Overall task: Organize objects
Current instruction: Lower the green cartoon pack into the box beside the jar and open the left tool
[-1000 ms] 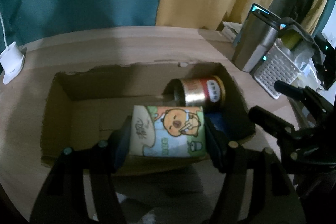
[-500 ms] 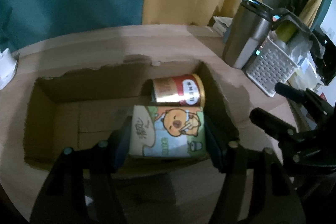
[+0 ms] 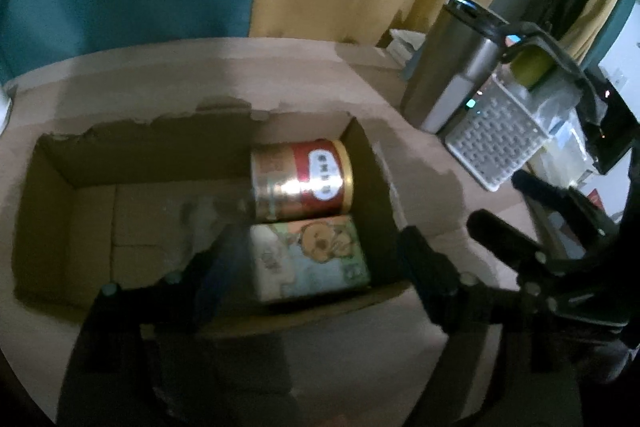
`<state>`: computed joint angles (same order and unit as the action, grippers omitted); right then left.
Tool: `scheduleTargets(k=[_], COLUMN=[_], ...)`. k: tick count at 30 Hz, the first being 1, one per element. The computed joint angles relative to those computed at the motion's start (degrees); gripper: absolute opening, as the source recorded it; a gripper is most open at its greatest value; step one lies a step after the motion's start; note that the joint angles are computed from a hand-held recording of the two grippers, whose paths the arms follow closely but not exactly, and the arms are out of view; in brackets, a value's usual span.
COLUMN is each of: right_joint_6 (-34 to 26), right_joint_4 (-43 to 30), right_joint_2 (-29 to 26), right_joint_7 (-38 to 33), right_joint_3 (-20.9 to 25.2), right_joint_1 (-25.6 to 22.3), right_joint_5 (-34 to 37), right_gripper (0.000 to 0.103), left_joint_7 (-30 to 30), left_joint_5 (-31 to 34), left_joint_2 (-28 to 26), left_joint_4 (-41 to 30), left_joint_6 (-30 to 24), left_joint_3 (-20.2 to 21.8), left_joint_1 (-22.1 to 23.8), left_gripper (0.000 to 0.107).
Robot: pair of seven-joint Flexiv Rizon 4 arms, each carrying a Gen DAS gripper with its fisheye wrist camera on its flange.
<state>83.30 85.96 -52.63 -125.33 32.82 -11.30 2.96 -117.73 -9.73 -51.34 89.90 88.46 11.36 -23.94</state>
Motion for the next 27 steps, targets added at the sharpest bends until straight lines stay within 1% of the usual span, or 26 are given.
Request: scheduleTargets(k=[9,18,21,27], right_joint_6=[3.3,7.7,8.9,10.8], right_joint_4=[4.0,9.7,11.4,14.3], right_joint_2=[2.1,4.1,4.7,5.6], right_joint_7=[0.7,4.6,6.4,10.2], right_joint_3=[0.8,1.7,1.8,1.3], right_joint_1=[-0.7,-0.8,-0.6,-0.3], right_joint_5=[0.0,-3.7,-5.4,-8.9], right_gripper=[0.094,0.094,0.094,0.094], left_joint_7=[-1.4,-0.8,0.2,3.3], left_joint_5=[0.6,-1.2,-2.5,-5.9], left_joint_2=[2.8,5.9,6.8,8.2], left_joint_4=[5.0,12.3,14.8,19.1], left_joint_6=[3.0,7.9,9.7,13.2], left_joint_3=[4.2,8.1,8.3,7.5], left_joint_1=[-3.2,-6.5,-6.8,-6.8], left_gripper=[0.082,0.082,0.082,0.082])
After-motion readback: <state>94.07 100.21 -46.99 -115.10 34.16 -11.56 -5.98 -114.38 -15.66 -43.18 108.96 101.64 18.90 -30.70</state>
